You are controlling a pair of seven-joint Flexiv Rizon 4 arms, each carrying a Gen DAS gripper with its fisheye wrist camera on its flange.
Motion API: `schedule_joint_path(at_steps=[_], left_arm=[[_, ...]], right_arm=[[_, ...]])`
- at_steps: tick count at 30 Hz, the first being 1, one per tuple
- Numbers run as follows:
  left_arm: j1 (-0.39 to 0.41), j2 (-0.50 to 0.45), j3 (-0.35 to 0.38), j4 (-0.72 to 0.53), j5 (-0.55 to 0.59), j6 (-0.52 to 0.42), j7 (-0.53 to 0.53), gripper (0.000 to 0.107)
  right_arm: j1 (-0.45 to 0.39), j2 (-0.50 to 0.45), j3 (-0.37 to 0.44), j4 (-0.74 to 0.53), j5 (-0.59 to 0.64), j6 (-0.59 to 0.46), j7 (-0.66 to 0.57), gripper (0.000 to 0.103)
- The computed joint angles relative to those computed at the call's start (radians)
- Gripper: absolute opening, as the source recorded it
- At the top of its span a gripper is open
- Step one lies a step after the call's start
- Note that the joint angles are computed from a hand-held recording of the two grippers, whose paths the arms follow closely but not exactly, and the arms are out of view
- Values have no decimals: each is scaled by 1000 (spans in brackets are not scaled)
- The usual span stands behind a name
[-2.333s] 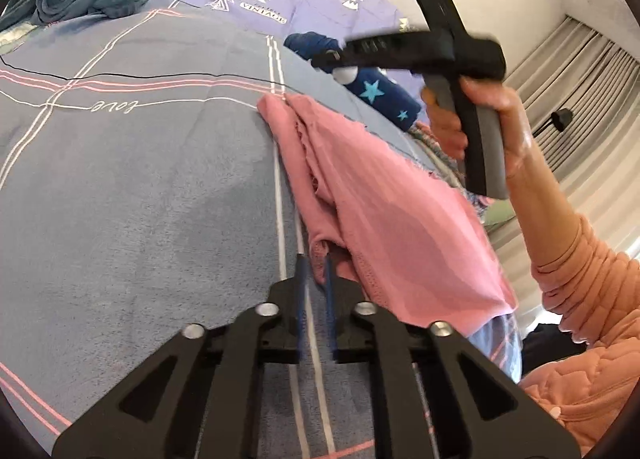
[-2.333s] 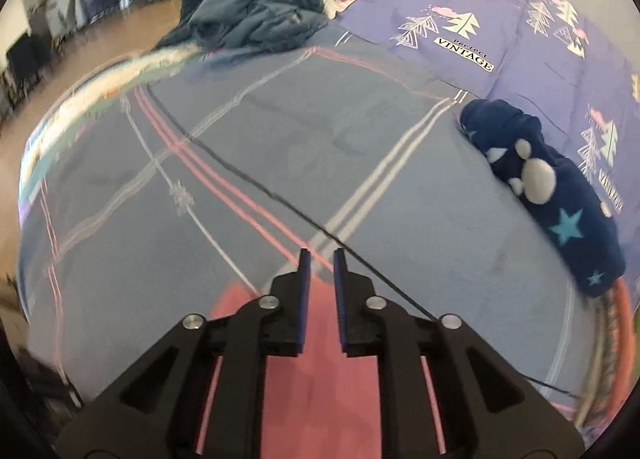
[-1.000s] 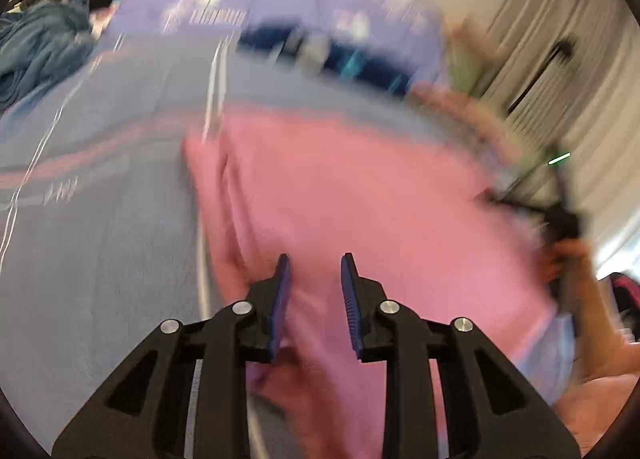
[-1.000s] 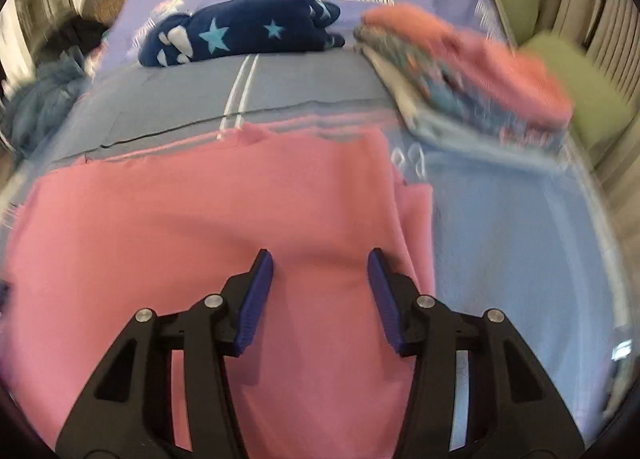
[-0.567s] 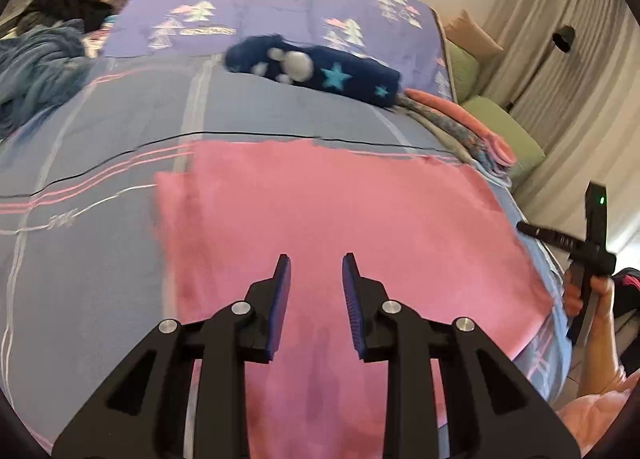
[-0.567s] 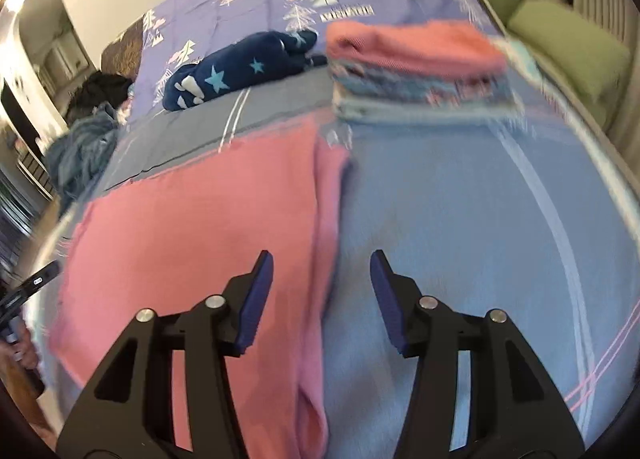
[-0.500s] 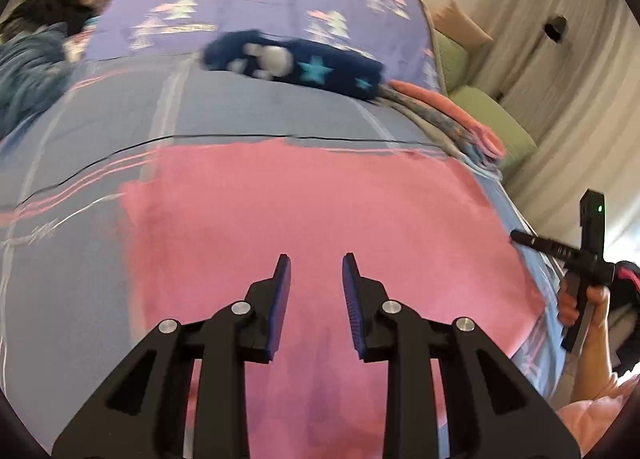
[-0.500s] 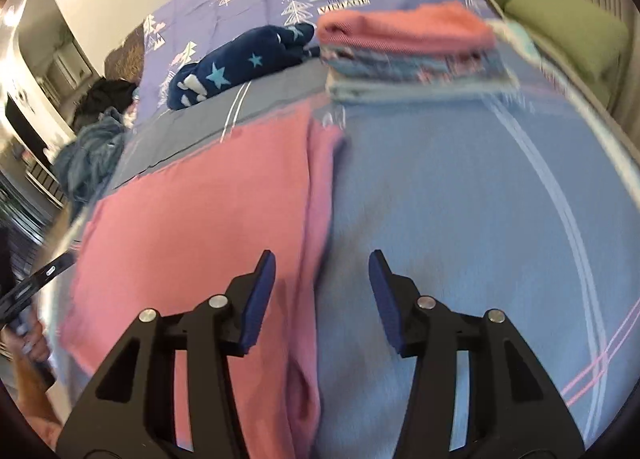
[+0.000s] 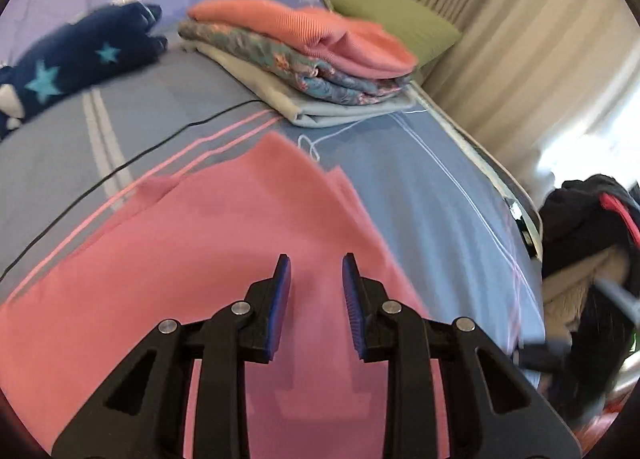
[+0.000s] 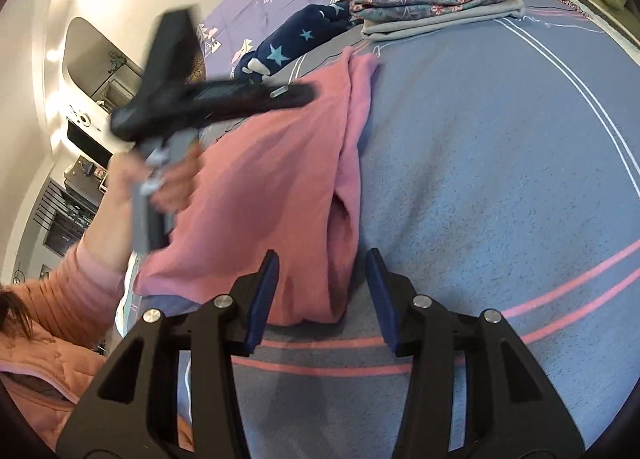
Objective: Fold small clothes
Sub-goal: 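Grasp the pink shirt end with the left tool and fold it toward the stack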
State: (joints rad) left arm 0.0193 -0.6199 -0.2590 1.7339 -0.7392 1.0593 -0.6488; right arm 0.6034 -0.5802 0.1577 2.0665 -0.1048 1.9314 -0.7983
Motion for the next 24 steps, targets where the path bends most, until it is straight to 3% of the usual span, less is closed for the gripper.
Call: schedule_joint_path(at_steps=[1,3,5,9,10,11,12,13,14,16,18,20,24], left_arm=[[-22,-29,26,-57,43,-54,-58,28],[-72,-66,75,-133,122,-83,-166,39],[-111,-102,107,-214,199,-112,-256,64],[-242,-162,261,-381,467,-188,-475,68],[-263,-172,283,-405,515,-194,-514,57],[-284,-177,308,-418,564,-183,-555,30],[-301,-182,329,-436,609,-182,-595,22],[-292,-181,318,-445,611,-196,-608,8],[-268,-174,289,-444,594,-208,-617,8],[-218,-157,233,-426,553,-205,-628,8],[-190,-157,195,-419,518,-194,-636,8],[-160,-159,162,-398,484,-144,-618,0],[-127,-172,99,-368,431,-57,-552,1]], right_arm=[[-11,-4,11,-2,-7,3,-1,47],[-27,-14,25,-11,-27,-1,-6,47],[-14,-14,11,-11,-28,-1,-16,47],[-2,-18,4,-7,-16,19,-26,47],[-1,-20,4,-7,-13,25,-27,47],[7,-20,-1,-4,-5,31,-28,47],[19,-19,-10,-3,6,34,-29,45],[37,-14,-27,0,21,31,-30,31],[37,-8,-18,-2,48,12,-54,7],[-23,-23,39,1,1,35,-12,7],[-22,-7,42,22,5,39,-3,5],[-40,3,59,39,-5,24,13,5],[-48,23,70,65,1,24,51,11]])
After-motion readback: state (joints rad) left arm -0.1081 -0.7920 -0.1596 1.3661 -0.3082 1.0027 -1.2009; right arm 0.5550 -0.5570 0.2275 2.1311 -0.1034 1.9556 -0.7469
